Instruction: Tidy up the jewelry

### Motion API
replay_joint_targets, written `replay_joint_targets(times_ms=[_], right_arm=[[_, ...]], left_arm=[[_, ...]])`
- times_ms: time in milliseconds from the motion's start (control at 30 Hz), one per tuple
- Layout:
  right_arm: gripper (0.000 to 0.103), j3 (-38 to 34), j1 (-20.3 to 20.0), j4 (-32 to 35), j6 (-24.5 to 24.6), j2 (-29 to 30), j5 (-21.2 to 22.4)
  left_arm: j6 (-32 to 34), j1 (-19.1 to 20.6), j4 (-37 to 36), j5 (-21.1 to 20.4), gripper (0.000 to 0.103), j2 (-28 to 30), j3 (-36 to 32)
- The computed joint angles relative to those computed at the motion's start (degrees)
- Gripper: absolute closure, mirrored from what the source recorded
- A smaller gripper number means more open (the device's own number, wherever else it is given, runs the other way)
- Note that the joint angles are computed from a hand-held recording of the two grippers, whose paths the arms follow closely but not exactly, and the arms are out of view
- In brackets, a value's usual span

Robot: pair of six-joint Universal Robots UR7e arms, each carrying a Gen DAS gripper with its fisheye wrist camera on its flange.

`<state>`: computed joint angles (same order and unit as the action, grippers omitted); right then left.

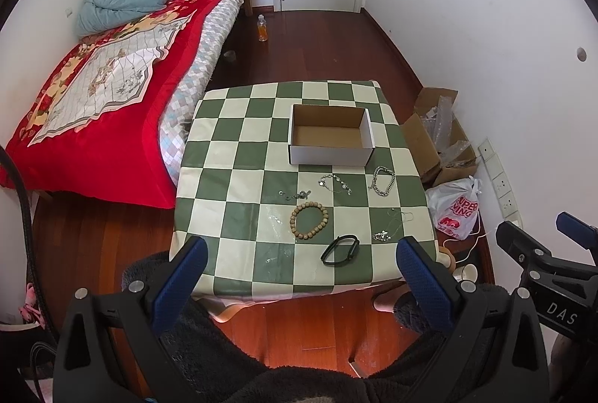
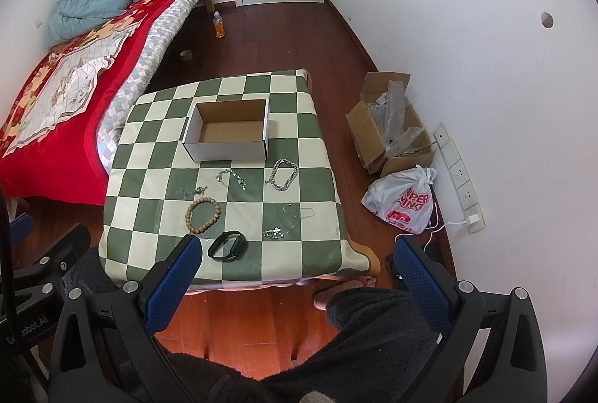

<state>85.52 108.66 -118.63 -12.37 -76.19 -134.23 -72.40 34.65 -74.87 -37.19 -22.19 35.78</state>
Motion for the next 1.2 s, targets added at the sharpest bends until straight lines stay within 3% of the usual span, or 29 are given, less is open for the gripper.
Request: replay_joint_targets(times_ms=[1200], right_arm=[[0.0,-0.6,0.7,-1.2,-1.6,0.0,-0.2]], left_arm=[[-0.1,0.0,1.7,0.3,0.0,1.4,-3.8]])
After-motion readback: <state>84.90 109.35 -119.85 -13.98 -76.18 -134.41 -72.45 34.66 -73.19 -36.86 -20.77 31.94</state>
